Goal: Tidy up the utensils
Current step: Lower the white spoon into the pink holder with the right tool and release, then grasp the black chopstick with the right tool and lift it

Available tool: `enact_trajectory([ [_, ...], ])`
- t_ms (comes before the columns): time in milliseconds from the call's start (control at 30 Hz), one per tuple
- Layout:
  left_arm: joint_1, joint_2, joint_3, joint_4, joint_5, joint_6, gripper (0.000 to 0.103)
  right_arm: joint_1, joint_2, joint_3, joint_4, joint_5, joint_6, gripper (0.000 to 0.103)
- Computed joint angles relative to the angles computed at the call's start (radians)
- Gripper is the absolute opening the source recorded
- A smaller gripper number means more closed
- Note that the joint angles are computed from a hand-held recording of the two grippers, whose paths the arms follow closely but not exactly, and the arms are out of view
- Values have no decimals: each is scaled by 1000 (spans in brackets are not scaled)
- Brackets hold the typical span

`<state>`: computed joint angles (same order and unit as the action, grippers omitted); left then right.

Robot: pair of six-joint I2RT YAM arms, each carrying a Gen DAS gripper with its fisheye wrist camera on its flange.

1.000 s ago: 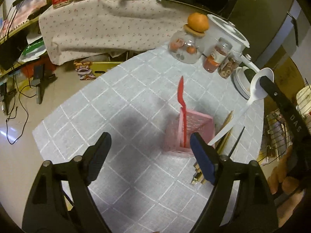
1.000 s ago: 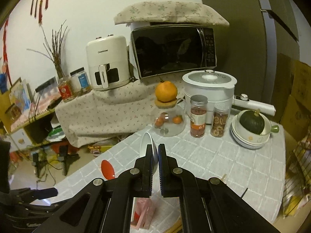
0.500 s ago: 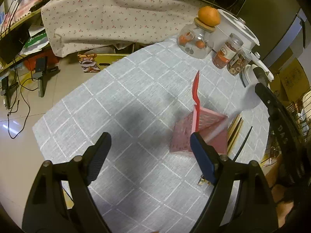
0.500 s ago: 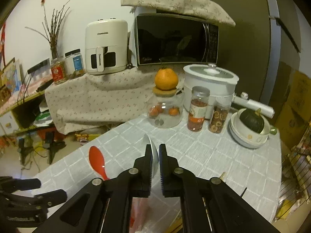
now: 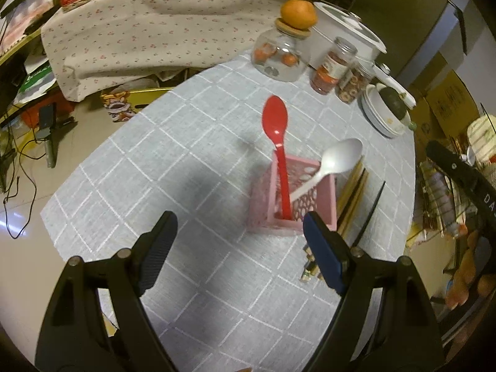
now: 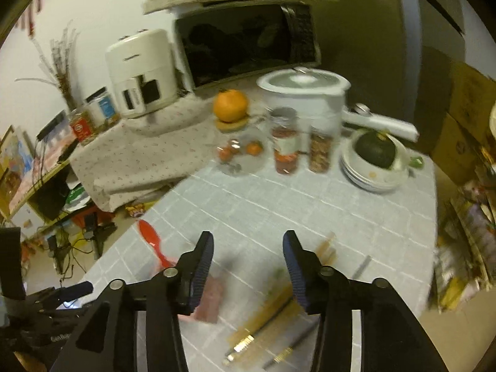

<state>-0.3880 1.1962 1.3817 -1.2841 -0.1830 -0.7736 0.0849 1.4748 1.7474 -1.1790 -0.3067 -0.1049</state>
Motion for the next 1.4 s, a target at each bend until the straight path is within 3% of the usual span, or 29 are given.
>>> enact_trajectory([
  [267,-19,5,-10,7,18,0,83,-155,127,-2,-118,53,-116,54],
  [433,-21,19,0,10,20,3,83,-186,235,-31,-111,139,-149,54],
  [600,-3,28,22,20,31,-6,83,-185,349,-9,-95,199,-123,54],
  [733,-32,51,59,12,-30,-2,83,-181,416,4,-62,194,-63,53],
  [1000,-70,83,95,8,-87,35,83,-149,448,-42,22,218,-49,38],
  [1033,-69,83,96,6,-89,39,83,-153,450,-36,12,189,-52,28],
  [1233,-75,78,115,6,-89,31,83,-191,427,-54,-1,161,-73,8],
  [1400,-126,82,154,1,-88,-6,83,-272,398,-27,-64,90,-128,5],
])
